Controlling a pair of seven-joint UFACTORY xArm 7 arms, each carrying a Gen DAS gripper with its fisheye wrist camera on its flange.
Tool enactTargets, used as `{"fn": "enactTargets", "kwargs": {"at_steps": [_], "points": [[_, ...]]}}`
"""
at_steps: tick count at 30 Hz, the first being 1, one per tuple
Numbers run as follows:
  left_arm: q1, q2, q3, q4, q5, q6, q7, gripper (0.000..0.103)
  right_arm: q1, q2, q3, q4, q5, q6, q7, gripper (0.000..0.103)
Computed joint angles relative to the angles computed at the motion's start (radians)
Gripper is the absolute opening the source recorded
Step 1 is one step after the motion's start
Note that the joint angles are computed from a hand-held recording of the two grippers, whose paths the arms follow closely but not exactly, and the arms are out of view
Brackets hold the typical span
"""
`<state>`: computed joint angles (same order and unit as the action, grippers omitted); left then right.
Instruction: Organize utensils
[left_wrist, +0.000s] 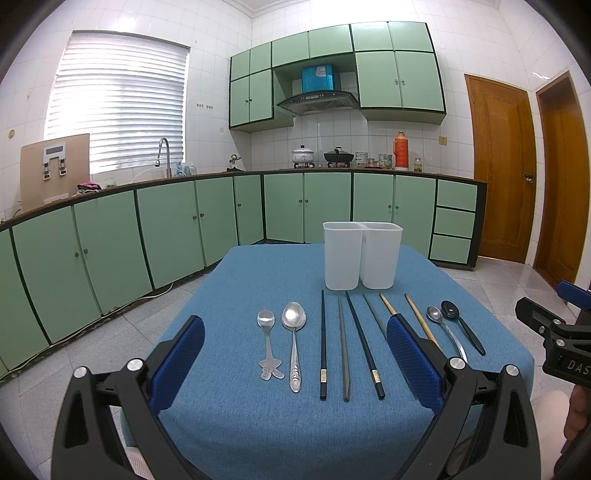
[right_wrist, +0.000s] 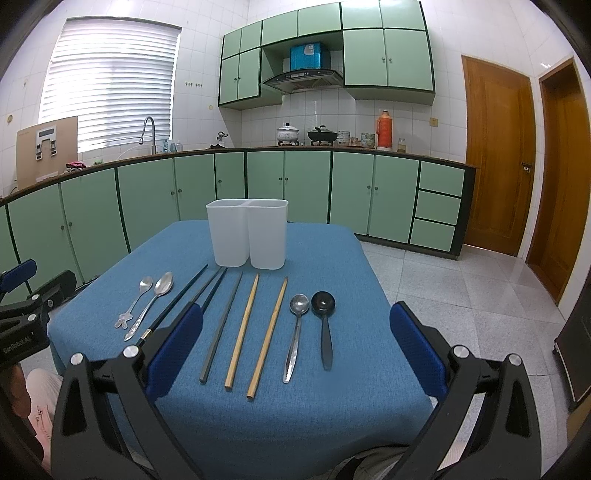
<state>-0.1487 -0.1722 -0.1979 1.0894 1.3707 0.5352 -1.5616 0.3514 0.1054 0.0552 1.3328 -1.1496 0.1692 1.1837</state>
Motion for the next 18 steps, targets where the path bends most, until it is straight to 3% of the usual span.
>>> {"fn": "enactTargets", "kwargs": {"at_steps": [18], "points": [[-0.002, -0.002, -0.002, -0.001, 0.001, 0.004, -0.002, 0.097, 0.001, -0.001, 0.0, -0.001, -0.016, 0.001, 0.015, 0.098]]}}
